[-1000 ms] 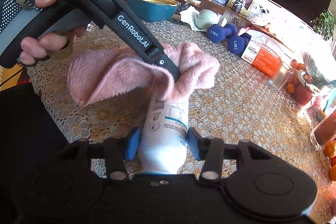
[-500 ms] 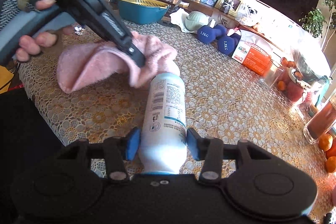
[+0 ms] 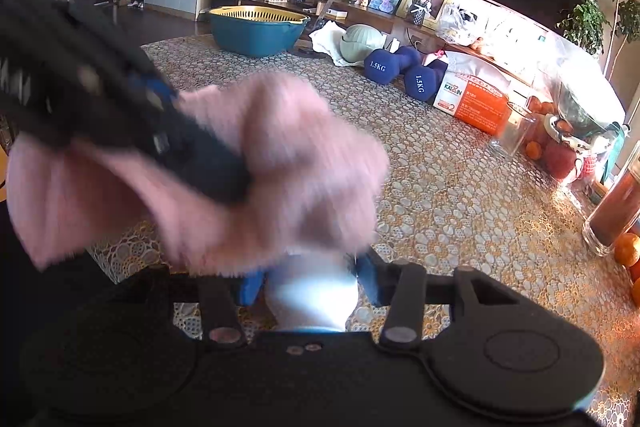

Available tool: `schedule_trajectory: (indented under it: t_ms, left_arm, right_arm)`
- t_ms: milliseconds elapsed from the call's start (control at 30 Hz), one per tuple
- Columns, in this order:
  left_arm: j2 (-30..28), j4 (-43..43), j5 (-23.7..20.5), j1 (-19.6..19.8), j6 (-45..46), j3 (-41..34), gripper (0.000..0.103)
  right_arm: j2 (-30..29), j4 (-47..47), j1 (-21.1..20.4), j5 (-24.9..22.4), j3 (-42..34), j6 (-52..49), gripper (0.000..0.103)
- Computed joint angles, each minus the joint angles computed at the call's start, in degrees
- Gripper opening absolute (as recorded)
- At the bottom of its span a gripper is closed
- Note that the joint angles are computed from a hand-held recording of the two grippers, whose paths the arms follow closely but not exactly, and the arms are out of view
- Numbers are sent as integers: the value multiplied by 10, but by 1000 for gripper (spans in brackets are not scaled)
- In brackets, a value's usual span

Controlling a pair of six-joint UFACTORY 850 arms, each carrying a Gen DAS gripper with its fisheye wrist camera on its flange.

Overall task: Clean container
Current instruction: 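Wipe the bottle with the towel in the left gripper while right tilts bottle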

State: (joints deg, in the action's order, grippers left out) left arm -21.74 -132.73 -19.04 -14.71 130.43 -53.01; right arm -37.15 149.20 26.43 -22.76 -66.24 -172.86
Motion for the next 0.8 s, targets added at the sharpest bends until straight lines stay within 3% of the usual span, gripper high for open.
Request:
schedule_trajectory:
  t_ms: [133, 467, 633, 733, 800]
  left_arm:
    - [-23, 27, 16, -9, -18, -21, 17]
    - [-43, -50, 26, 7, 13, -30, 17]
    - [-62, -115, 41, 24, 53, -39, 17]
    - [-74, -74, 22, 41, -4, -42, 17]
    - [-75, -90, 19, 42, 13, -42, 16]
  right_arm:
    - [3, 14, -1, -7, 11, -24, 49]
    - [18, 31, -13, -40, 58, -10, 52]
    - [20, 92, -9, -48, 67, -59, 48]
    - [23, 96, -10, -52, 71, -49, 47]
    - [24, 97, -12, -53, 72, -41, 43]
